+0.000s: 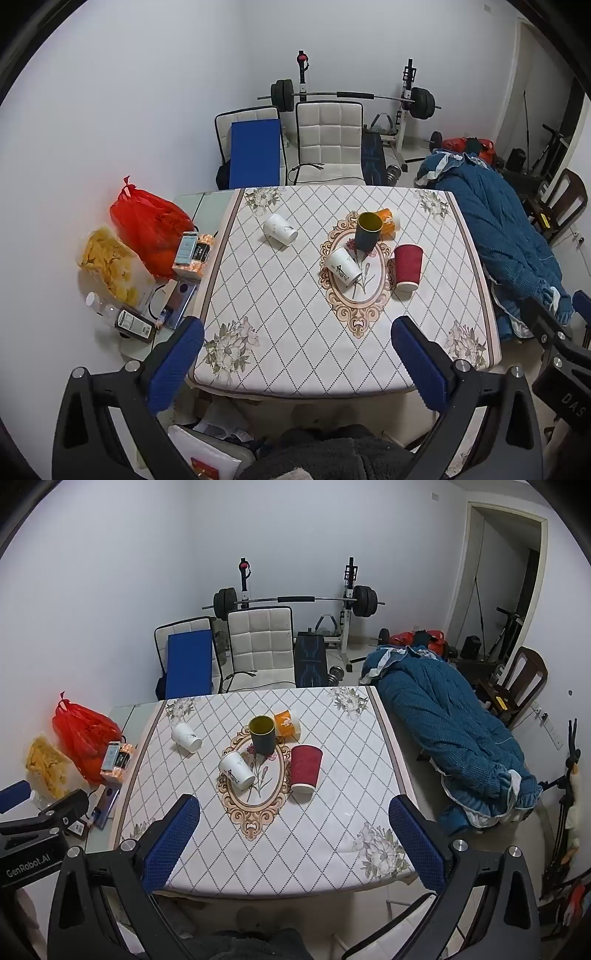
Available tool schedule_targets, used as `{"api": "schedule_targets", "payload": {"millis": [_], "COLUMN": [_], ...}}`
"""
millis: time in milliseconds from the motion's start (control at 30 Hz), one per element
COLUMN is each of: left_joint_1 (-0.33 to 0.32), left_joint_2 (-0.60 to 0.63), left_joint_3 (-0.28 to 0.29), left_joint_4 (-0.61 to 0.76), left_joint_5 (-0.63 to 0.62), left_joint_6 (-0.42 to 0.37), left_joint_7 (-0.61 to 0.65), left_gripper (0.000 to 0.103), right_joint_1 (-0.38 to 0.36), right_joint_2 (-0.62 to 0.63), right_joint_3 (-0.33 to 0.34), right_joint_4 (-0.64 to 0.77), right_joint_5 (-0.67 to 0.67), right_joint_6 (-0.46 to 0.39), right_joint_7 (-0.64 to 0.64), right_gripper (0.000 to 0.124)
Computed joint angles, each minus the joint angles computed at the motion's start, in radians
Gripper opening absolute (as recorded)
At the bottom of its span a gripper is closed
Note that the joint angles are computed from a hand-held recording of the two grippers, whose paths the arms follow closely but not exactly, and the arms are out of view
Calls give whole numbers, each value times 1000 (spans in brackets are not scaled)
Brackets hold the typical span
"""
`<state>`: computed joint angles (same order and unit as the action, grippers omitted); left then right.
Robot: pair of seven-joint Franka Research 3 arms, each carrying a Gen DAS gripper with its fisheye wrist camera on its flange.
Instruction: Flip cup upside down
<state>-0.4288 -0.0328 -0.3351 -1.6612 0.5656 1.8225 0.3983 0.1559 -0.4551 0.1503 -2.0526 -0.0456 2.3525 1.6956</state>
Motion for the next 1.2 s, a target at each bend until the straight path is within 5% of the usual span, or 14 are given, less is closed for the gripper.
{"api": "schedule_targets", "payload": {"millis": [1200], "left_joint_1": [4], "left_joint_2": [14], "left_joint_3": [6], "left_joint_4": [24], "left_joint_5": [3], "left_joint_6": [-1], "left_joint_7": [12], "left_gripper": [103], "right_joint_1": [15], "right_joint_2": [44], "right_joint_3": [5], "right_joint_4": [39], "right_joint_5": [-32], "right_joint_6": [-15], "right_joint_7": [20], "right_gripper": [103]}}
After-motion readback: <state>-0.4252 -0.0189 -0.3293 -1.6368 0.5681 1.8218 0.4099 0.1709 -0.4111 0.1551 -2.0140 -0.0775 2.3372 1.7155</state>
